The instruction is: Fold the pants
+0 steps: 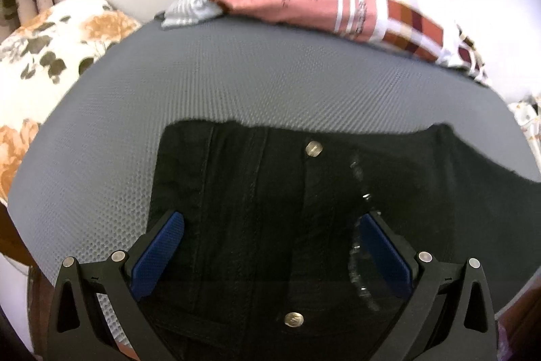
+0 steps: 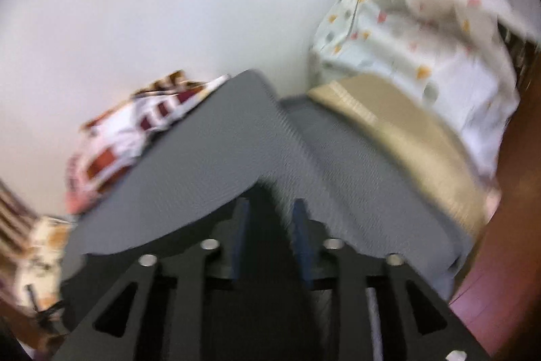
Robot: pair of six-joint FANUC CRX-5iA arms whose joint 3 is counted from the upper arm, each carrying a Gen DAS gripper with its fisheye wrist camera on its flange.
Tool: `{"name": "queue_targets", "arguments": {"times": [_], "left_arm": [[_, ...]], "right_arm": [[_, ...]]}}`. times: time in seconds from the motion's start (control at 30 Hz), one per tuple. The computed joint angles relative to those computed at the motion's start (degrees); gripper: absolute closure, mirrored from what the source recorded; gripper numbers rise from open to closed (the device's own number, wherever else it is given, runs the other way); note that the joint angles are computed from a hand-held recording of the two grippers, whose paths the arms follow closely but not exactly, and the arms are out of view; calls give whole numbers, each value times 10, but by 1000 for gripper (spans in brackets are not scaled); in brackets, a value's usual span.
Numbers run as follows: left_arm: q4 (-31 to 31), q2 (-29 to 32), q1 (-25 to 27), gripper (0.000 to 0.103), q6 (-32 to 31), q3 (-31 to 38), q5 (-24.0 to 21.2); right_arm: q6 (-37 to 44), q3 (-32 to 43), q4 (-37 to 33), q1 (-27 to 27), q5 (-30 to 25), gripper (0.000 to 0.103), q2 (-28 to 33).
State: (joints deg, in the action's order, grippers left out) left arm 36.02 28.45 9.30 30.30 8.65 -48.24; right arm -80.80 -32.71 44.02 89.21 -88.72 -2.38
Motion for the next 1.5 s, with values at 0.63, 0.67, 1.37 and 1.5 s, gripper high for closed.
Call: {"name": "queue_targets", "arguments": {"times": [0.63,0.67,1.37,1.5], "left_arm": [[61,-68,16,0,-130,-83,-5],[66,-67,19,0,-128,-81,-13],[96,-51,52,0,-107,-57,-91],[88,-41,52,0,-86,-41,-99]], "right_arm": [[-148,51,-26,72,-57,69,82],[-125,53,1,60,-44,67,84],[707,362,-105,-248,236,64,272],[747,380,-109,-271,178,73,283]]}}
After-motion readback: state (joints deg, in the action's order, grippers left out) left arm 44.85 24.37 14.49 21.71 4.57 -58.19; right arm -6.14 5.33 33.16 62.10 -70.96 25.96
